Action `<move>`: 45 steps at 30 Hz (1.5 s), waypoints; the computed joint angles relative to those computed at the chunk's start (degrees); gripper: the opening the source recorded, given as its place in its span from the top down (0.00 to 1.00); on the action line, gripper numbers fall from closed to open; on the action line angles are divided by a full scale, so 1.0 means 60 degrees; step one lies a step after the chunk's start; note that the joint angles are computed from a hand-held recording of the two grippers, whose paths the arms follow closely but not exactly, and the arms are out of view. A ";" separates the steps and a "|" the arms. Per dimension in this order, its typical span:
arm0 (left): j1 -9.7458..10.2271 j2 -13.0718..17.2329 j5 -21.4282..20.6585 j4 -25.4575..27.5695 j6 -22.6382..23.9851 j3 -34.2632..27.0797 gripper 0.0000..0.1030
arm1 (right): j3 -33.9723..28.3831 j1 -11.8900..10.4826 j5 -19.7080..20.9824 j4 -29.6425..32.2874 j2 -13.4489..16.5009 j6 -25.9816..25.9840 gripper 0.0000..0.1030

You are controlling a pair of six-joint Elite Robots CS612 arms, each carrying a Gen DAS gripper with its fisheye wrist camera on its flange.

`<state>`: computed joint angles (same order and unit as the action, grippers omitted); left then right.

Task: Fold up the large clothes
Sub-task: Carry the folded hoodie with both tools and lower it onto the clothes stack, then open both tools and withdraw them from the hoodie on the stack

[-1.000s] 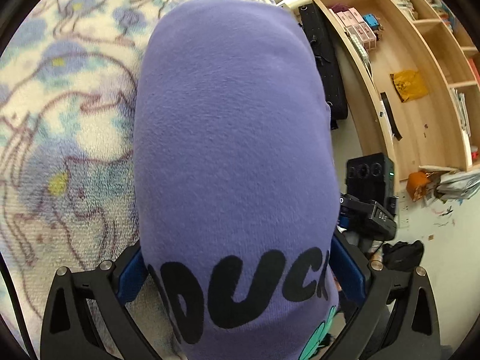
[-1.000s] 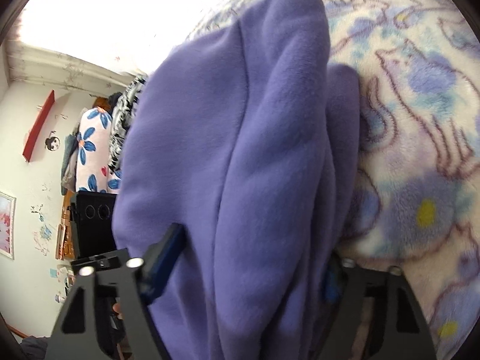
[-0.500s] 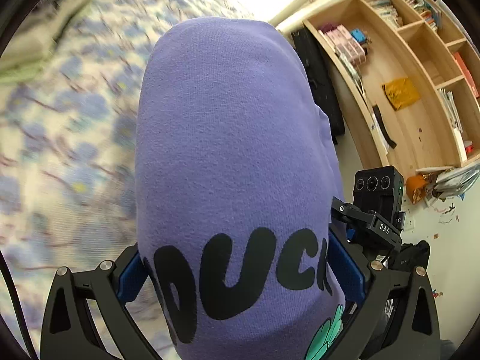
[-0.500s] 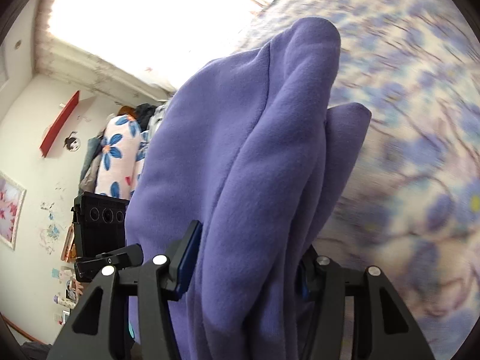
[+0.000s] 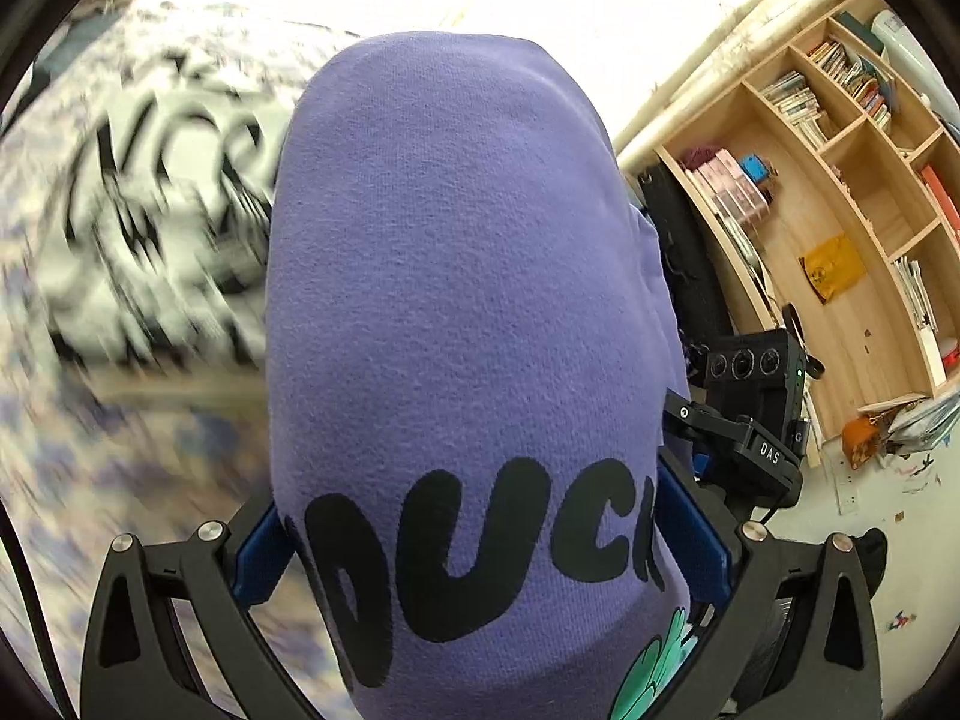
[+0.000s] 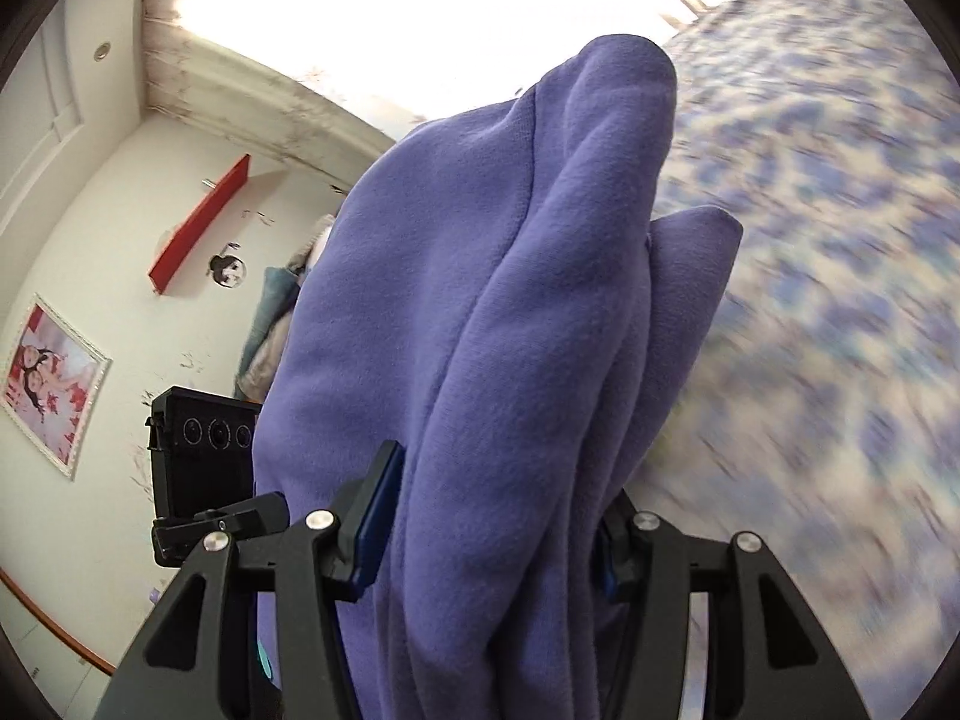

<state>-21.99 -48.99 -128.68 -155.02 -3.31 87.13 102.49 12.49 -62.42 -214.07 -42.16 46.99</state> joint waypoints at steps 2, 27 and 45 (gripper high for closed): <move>0.0322 0.0481 -0.0110 0.0510 0.0289 -0.1003 0.00 | -0.0949 0.0063 -0.0004 0.0414 0.0361 -0.0074 0.47; 0.1068 0.3489 0.1004 0.2031 0.0247 -0.5447 0.00 | -0.5133 0.0169 -0.0952 0.5009 0.2276 -0.2044 0.40; 0.0293 0.1418 0.5758 -0.2323 -0.0795 -0.1090 0.00 | -0.3978 0.1639 -0.7074 0.6029 0.1330 -0.4801 0.40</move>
